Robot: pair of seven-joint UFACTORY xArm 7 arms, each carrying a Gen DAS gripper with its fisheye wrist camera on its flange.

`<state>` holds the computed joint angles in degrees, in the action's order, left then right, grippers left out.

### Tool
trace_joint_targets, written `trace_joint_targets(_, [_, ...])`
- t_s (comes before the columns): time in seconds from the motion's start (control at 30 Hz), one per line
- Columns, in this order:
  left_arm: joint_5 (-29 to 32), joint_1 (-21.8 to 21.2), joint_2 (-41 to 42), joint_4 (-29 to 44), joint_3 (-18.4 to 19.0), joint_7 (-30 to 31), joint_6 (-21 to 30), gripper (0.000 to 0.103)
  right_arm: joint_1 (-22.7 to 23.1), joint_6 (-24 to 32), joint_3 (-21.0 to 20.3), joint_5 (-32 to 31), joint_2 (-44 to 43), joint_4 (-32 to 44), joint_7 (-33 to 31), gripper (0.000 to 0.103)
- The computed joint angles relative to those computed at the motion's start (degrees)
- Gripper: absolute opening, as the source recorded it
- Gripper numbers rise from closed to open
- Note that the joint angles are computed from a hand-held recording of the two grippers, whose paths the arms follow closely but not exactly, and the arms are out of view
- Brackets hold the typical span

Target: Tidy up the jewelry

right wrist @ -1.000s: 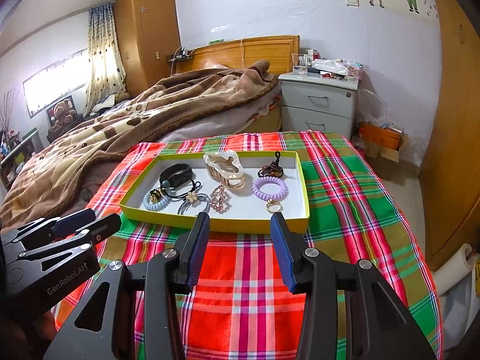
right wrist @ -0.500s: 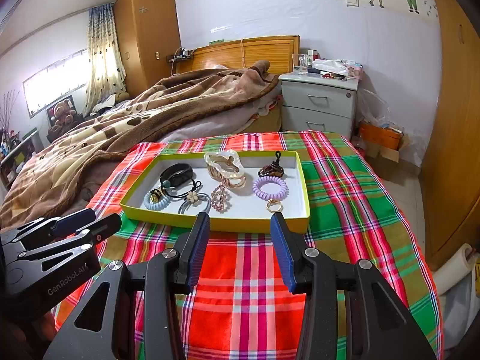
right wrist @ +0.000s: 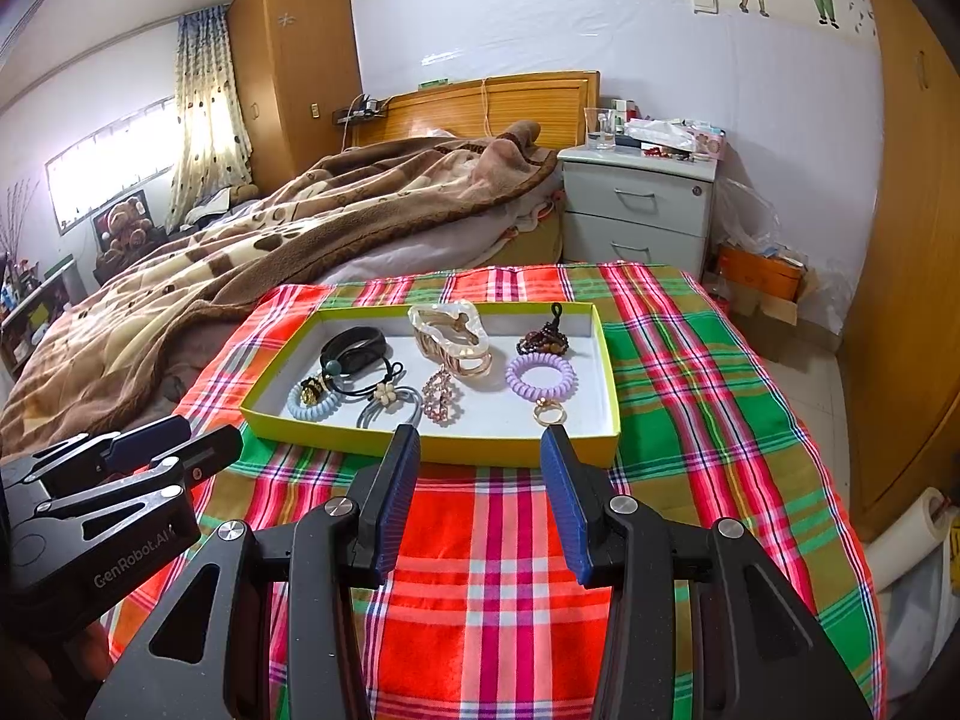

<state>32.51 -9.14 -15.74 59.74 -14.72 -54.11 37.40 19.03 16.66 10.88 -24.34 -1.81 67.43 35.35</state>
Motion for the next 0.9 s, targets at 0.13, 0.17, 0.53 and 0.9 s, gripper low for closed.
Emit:
trace_joint_targets(0.13, [-0.63,-0.25,0.1,0.1,0.18,0.47,0.33,0.043,0.0,0.16,0.06,-0.26,-0.09,0.01,0.2,0.043])
trace_joint_targets(0.17, [-0.93,-0.35,0.18,0.18,0.27,0.72,0.31,0.043,-0.01,0.03,0.03,-0.1,-0.15,-0.11,0.15,0.043])
trace_joint_targets(0.53, [-0.52,-0.27,0.43,0.42,0.2,0.14,0.58,0.043,-0.03,0.18,0.04,-0.39,-0.09,-0.02,0.45,0.043])
trace_joint_targets(0.9, [-0.51,-0.3,0.16,0.18,0.24,-0.1,0.65,0.043,-0.09,0.14,0.0,-0.56,-0.06,-0.09,0.68,0.043])
